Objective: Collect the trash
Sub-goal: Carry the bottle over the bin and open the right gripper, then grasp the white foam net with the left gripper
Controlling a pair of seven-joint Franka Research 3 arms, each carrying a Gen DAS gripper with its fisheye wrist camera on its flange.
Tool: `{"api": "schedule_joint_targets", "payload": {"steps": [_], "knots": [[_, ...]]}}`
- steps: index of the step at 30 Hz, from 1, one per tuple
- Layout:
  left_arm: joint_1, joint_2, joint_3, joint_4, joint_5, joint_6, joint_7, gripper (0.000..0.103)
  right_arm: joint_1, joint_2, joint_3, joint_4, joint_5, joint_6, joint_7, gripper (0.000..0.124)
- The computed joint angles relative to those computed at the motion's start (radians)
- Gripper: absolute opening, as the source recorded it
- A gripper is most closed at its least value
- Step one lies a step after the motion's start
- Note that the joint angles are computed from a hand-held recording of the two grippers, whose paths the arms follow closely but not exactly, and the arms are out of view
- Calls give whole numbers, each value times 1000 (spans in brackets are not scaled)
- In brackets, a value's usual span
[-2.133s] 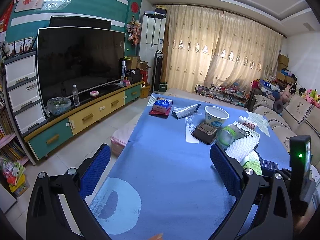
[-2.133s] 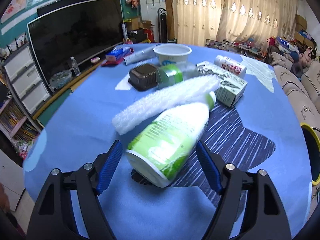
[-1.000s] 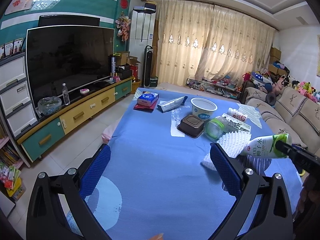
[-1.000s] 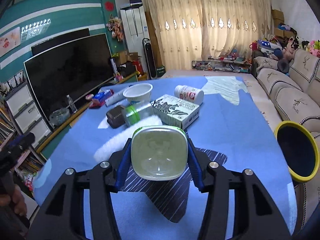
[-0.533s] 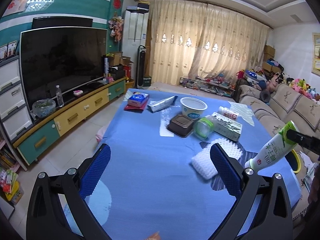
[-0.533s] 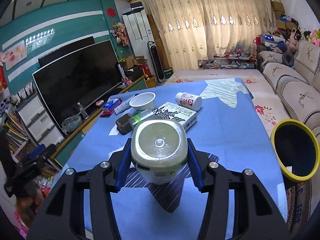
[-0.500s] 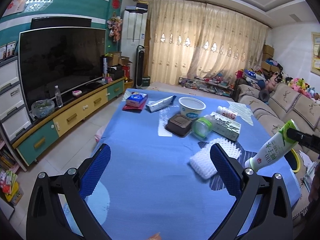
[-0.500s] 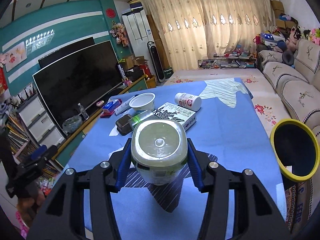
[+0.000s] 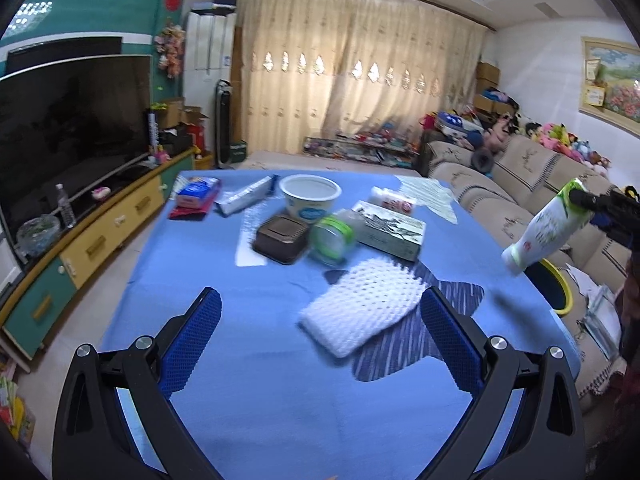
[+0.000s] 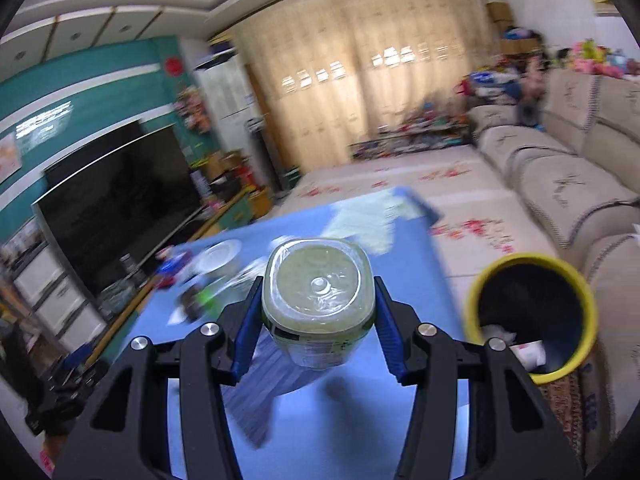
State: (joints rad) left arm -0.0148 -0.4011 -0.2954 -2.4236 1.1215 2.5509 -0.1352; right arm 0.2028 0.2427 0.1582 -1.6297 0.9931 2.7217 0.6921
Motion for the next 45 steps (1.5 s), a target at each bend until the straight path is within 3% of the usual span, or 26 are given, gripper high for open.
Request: {"api": "schedule_joint_targets", "payload": {"steps": [3,6,12,16,19,23,26,30,40,42,45], "knots": [[-1,60,24,34,-15,45,47,98,10,54,-38,39,-95,92,103,49],[1,134,52,78,-35,106,107,98,31,144,-106,112,-264,146,286,50],[3,257,100,150,-110,221,217,98,39,329,-207,308,-501,79,553,50],[-11,332,120,199,-194,235,324,98,27,433,-226,432,-604,16,661,50],[-21,365,133,224,-240,242,387,98,-5,470,-196,475,-633,2,699,56],[-29,391,149,238,-319,260,486,98,-51,441,-134,405,-644,61,687,60],[-31,418,159,248,-415,277,590,98,-80,423,-99,375,-633,66,656,62],[-36,449,168,270,-452,261,644,98,-97,398,-74,339,-610,69,625,63],[-58,487,190,319,-375,189,634,98,-108,382,-39,313,-552,56,546,64],[-60,484,194,316,-351,190,605,92,-109,376,-33,306,-539,56,531,64],[-60,476,196,315,-311,174,556,72,-114,365,-22,290,-514,62,503,64]]}}
